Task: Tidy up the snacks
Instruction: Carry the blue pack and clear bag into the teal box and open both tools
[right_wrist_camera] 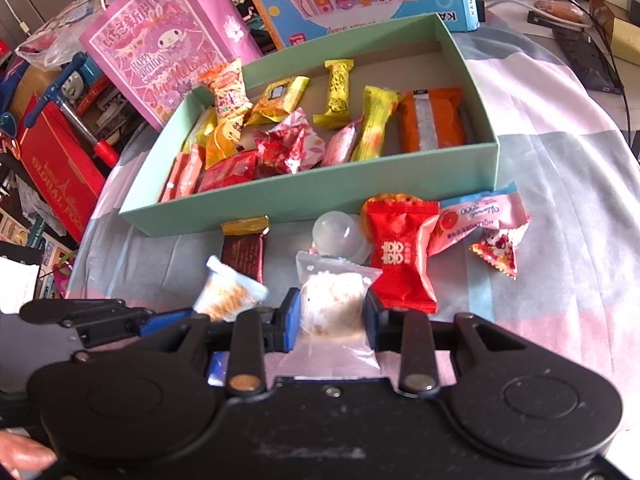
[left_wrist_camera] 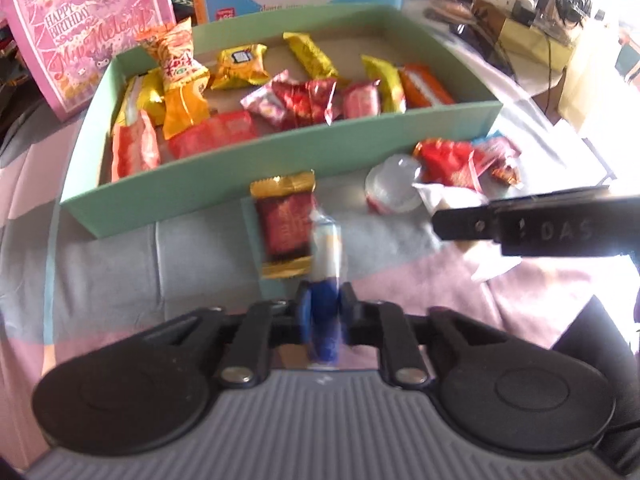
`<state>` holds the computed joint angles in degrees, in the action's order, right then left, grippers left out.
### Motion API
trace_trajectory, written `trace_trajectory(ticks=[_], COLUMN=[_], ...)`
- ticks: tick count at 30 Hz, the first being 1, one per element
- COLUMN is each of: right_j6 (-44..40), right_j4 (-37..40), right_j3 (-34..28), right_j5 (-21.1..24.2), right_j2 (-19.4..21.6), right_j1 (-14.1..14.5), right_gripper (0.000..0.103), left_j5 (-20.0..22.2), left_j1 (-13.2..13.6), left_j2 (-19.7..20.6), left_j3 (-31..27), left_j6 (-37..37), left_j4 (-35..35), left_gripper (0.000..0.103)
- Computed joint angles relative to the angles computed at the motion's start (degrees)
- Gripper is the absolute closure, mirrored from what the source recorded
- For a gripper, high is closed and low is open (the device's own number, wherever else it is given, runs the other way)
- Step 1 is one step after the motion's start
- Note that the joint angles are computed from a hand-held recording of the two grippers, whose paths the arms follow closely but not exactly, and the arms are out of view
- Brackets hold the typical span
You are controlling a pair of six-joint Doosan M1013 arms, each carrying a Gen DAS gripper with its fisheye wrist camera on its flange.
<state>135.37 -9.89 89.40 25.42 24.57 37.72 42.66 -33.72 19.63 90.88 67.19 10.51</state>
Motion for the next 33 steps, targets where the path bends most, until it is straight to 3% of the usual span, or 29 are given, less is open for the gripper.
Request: trace_trajectory(ticks=[6,16,20,23,33], right_j6=[0.63,0.20,2.18,-0.56,-7.45], right_j4=[-1.08,-2.97,-5.93,-3.59,1.90], right_j3=[0.17,-1.33,-4.53,-8.04,-24.02], right_j5=[-0.99,-2.75,-1.82,-0.46,8.31], right_j2=[-0.60,-1.75,-0.54,1.23,11.39], right_j1=[0.10,-1.08,-2.98,-4.88,-10.52], right_gripper=[0.072,0.072,0.072,0.072,0.072], left_j5=[0.68,-3.58,-3.54,-2.37,3.26], left_j1=[0.33,0.98,2.11,2.89,4.58], left_j2=[-0.08,-0.89,2.51,6.47,20.00], left_j3=[-0.36,-3.58,-9.38,-15.07,-33.74], left_j6=[-1.93,-0.97,1.27,3.46,4.38], left_j4=[-0.55,-0.59,-2.68,-4.71,-7.64], left_gripper=[0.090,0.090,0.090,0.090,0.090])
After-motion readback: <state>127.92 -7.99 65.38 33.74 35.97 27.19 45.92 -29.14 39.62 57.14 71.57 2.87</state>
